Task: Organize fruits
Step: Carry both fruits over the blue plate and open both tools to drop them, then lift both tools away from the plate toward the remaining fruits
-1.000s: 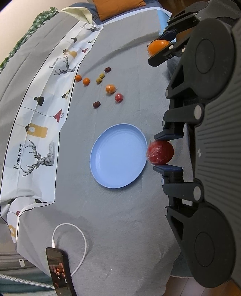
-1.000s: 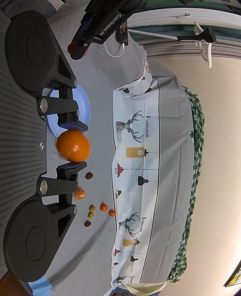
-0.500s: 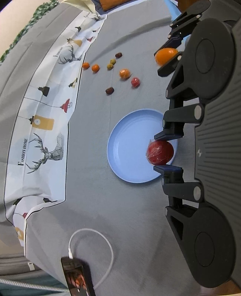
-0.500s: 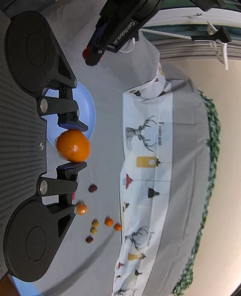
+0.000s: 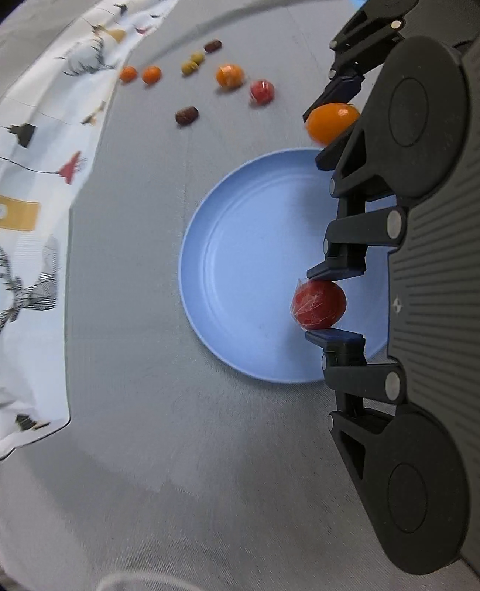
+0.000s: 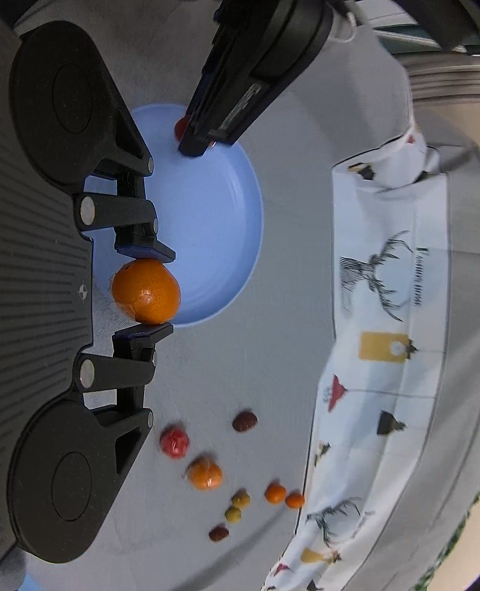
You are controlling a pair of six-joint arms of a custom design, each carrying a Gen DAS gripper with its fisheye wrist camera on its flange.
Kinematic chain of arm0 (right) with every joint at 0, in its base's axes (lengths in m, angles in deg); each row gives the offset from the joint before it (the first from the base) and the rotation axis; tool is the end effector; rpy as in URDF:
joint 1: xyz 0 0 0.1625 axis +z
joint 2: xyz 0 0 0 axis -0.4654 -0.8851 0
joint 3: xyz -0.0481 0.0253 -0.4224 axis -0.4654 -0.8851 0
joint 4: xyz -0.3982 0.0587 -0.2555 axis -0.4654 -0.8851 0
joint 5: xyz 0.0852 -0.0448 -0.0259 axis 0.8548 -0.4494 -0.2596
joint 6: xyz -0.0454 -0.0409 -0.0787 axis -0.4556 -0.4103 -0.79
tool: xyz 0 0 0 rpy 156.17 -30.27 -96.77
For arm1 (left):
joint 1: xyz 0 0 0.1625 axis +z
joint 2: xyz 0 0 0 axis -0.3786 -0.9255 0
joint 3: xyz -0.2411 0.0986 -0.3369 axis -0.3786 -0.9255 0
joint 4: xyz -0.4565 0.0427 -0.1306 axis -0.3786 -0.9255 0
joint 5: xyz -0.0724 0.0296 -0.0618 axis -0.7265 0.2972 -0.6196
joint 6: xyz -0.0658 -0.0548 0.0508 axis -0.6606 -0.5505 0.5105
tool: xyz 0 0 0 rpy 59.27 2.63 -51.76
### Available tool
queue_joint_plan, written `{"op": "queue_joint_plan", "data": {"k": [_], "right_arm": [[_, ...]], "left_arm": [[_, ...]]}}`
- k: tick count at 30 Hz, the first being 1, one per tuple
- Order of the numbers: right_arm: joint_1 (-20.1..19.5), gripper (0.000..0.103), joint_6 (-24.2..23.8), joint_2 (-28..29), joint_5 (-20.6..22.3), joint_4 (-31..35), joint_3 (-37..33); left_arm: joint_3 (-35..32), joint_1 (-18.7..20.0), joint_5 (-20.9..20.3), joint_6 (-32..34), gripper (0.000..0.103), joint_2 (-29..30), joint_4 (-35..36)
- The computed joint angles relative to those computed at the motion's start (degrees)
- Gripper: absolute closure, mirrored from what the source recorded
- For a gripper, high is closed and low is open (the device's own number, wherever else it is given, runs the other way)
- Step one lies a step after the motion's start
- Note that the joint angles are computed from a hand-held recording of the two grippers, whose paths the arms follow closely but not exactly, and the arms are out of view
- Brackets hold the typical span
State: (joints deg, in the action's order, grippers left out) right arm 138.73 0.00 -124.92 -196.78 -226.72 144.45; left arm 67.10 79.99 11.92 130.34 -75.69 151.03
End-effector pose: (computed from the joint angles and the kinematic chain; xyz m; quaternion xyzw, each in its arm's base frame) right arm 0.3031 -0.6365 0.1026 0.0696 -0.8507 0.3628 0.3741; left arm -0.2327 -0.7322 0.1904 0.1943 0.9267 -0.1072 0.3032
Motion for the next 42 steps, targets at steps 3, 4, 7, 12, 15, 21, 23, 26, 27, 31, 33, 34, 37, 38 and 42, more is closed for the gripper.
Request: {"op": "queue_joint_plan", "data": {"k": [3,4,7,12,15,21,23,26,27,31,33,34,37,38,42], "right_arm": [[-0.9,0.066,-1.2,0.6,1.2,1.0,-1.0],[-1.2,0.066,-1.3,0.7,1.7,1.8,-1.3],[-1.6,0.056,-0.5,1.0,2.7,3.7,-2.7],[0.8,0.015,-3.8,-0.8,1.2,-2.0,-0.6],[3.3,0.003,-1.7,-5.1,0.7,-2.1,4.8],[8.8,0.001,3.1,-9.4,-1.5,-5.6,12.6],[10.0,0.001,0.1,-9.0,-2.3,-8.8,13.1],[11.5,0.001,-3.6,-8.4,-3.2,-12.8,12.8],[12.0,0.001,-4.5,-8.4,-3.3,-14.1,13.0],[13.9,0.001,-8.2,-8.2,-4.2,-18.9,14.0],[14.6,0.001,-9.5,-8.3,-4.7,-21.0,14.5],[14.9,0.001,-10.2,-8.4,-4.9,-22.1,14.6],[15.8,0.001,-11.8,-8.4,-5.6,-25.1,14.6],[16.0,0.001,-12.3,-8.5,-5.7,-25.9,14.7],[16.7,0.001,-13.3,-8.4,-5.6,-27.3,15.0]], "left_arm": [[-1.9,-0.1,-1.4,2.1,0.073,1.4,-0.5],[-2.6,-0.1,-2.0,2.3,0.072,2.0,-0.5],[-3.3,-0.4,-3.2,2.0,0.023,2.2,-1.3],[6.1,-2.1,-3.9,3.9,0.001,-5.5,-7.0],[14.8,-4.3,-6.7,2.0,0.001,-11.4,-7.4],[32.0,-8.1,-9.7,-2.9,0.001,-23.3,-8.8],[35.5,-9.2,-10.2,-5.6,0.001,-26.0,-8.5],[39.3,-10.8,-10.7,-6.3,0.001,-29.6,-10.0],[40.3,-11.3,-11.2,-6.2,0.001,-30.4,-10.7],[42.8,-12.9,-11.4,-6.9,0.001,-32.6,-11.5],[43.9,-13.7,-11.4,-7.1,0.001,-33.7,-12.0],[44.5,-14.2,-11.6,-7.0,0.001,-34.3,-12.4],[46.5,-15.7,-12.1,-6.5,0.001,-36.3,-14.1],[47.0,-16.1,-12.4,-6.6,0.001,-36.8,-14.3],[47.7,-16.8,-12.5,-7.6,0.001,-37.8,-13.8]]}}
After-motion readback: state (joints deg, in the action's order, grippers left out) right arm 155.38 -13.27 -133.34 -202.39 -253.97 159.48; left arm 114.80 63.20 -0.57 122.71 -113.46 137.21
